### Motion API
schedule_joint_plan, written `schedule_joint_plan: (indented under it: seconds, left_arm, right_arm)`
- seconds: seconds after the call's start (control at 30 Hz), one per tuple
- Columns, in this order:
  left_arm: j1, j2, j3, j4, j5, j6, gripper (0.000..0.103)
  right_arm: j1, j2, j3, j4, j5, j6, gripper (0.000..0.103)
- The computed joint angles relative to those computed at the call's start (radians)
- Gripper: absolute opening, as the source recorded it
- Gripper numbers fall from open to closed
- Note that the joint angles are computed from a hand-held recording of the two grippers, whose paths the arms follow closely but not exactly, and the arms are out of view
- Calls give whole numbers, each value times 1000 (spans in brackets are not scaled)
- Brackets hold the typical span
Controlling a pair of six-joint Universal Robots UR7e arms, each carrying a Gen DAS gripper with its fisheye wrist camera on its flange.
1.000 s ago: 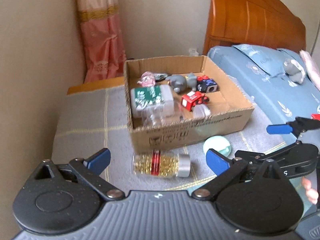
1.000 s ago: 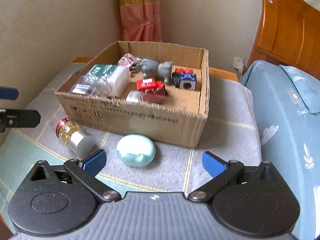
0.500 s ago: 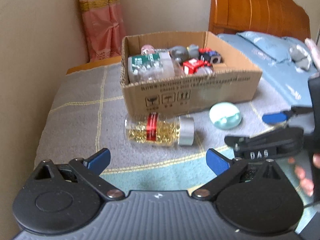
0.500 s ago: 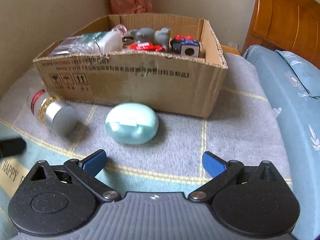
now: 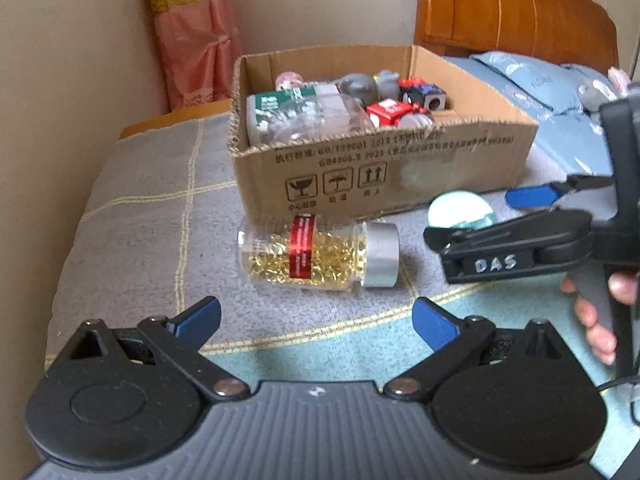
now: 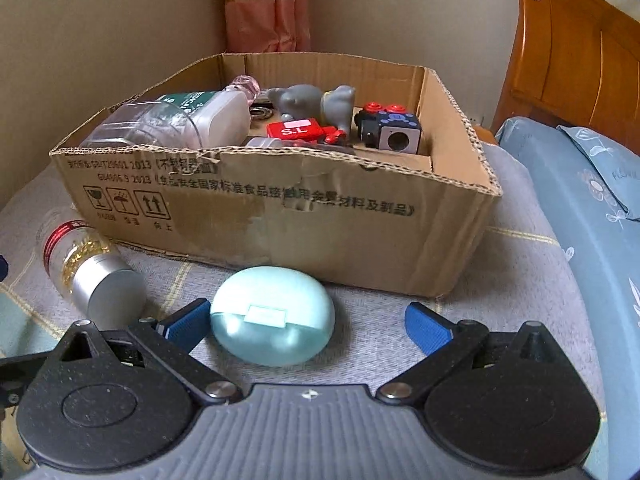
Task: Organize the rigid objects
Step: 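Move the left gripper to the gold capsule jar and grasp it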
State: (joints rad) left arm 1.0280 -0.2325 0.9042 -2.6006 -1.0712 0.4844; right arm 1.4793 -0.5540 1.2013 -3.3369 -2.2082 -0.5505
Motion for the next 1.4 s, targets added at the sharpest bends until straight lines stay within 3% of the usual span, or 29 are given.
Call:
schedule_joint_plan:
  seconds: [0.1,0.3,0.6,0.73,0.97,1.2,1.4]
  left_arm:
    - [0,16,-10,3,14,24,101]
    - [22,38,-53,63,-54,2,102]
    - [26,98,-152,65,-76,34,102]
    - [25,103,-177,105,-66,31,102]
    - [10,114,-164,25,-17,92,102]
    - [0,136,-200,26,-27,23,102]
    - [-2,155,-232,29,-5,-2,95]
  right_arm:
    - [-7,-15,25,-24,-4,7,103]
    - [-15,-52,81,-51,-24,31,103]
    - [-19,-58,103,-88,-17,19,103]
    - [-20,-61,112,-98,-12,14,103]
    - [-21,-61,118,-113,-7,9,103]
    - [-22,-63,121,-117,-4,7,103]
    - [-23,-61,121,-124,0,3,103]
